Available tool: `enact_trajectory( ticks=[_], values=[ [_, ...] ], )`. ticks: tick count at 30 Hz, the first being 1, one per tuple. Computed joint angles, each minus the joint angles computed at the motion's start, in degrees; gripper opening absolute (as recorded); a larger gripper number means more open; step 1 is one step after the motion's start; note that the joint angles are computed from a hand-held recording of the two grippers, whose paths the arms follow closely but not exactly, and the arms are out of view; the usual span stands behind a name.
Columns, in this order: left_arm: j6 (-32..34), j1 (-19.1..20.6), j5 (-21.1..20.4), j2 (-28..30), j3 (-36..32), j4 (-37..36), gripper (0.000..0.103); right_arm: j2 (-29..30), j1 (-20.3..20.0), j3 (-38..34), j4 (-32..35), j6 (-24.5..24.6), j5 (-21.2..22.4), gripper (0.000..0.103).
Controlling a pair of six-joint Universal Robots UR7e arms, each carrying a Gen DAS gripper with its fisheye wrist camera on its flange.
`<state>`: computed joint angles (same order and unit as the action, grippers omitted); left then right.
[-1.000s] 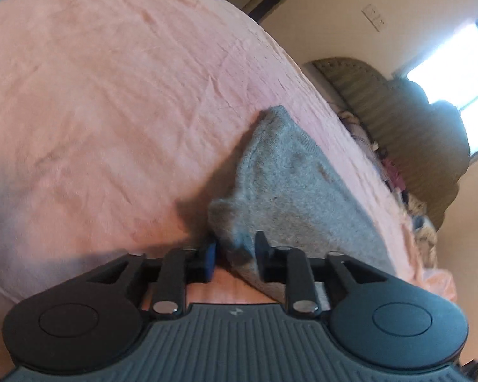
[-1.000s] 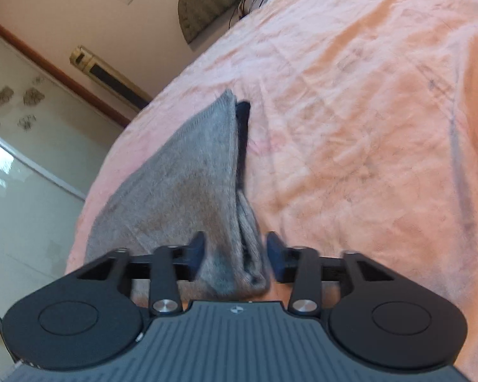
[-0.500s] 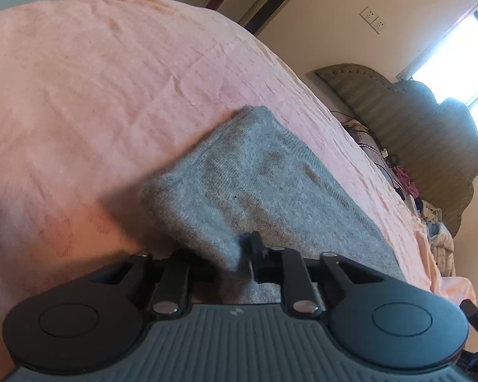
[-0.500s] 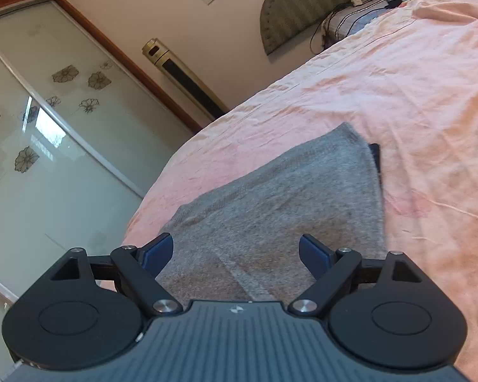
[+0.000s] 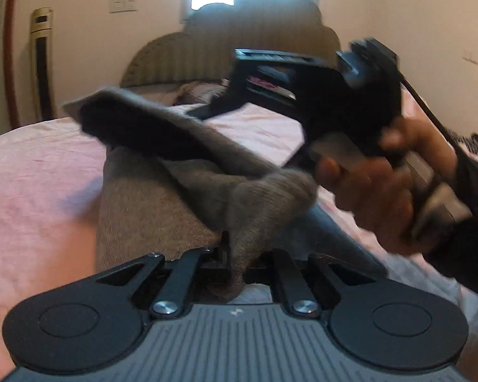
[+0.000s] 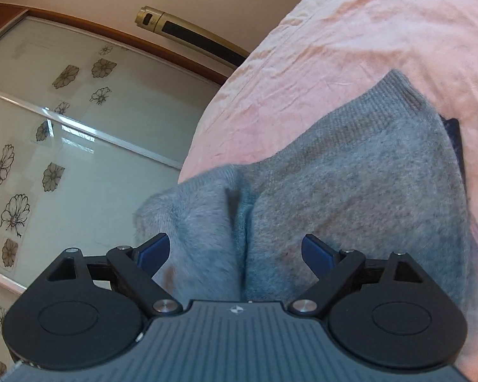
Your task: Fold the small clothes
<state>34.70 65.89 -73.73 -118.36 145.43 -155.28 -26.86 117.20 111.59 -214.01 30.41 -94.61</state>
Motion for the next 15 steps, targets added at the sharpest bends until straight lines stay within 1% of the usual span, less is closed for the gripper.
enact_trajectory(
  ticks=[1,3,5,9,10,11,12,13,14,15],
  values=[
    [0.2,0.2,-0.4,0.0,0.0,1.6,0.005,-0.1,-0.5,0.2,0.2,-0.1,0.2,0.09],
    [-0.4,0.4,0.0,0.1,0.1,3.5,0.005,-0.5,-0.8,0.3,1.3,-0.7,-0.4,0.09],
    [0.4,0.4,0.6,0.2,0.4,3.0,0.005,-0.7,-1.2,0.1,2.6,-2.3,0.0,0.09],
    [0.4,-0.5,1.1,0.5,0.3,3.5,0.005,-0.6,-2.0,0.2,2.4,-3.4,1.4,0.09],
    [0.8,-0.7,0.9,0.5,0.6,3.3,0.005,-0.6,-1.9,0.2,2.4,-3.7,0.9,0.089],
    [1.2,-1.1,0.9,0.1,1.0,3.4,0.005,-0.7,-1.7,-0.1,2.6,-3.9,-0.5,0.086],
    [1.7,-1.3,0.9,0.0,1.2,3.2,0.005,-0.9,-1.3,-0.3,3.1,-4.3,-2.7,0.074],
    [2.0,-1.6,1.1,0.3,1.4,2.8,0.005,-1.2,-0.9,-0.7,4.8,-5.4,-5.0,0.045],
    [2.4,-1.4,0.9,0.2,1.4,3.2,0.005,-1.5,-0.6,-1.3,7.7,-7.1,-6.9,0.02],
    [2.4,-1.4,0.9,0.5,1.5,3.0,0.005,-1.6,-0.2,-1.9,9.9,-8.6,-9.7,0.015]
  ],
)
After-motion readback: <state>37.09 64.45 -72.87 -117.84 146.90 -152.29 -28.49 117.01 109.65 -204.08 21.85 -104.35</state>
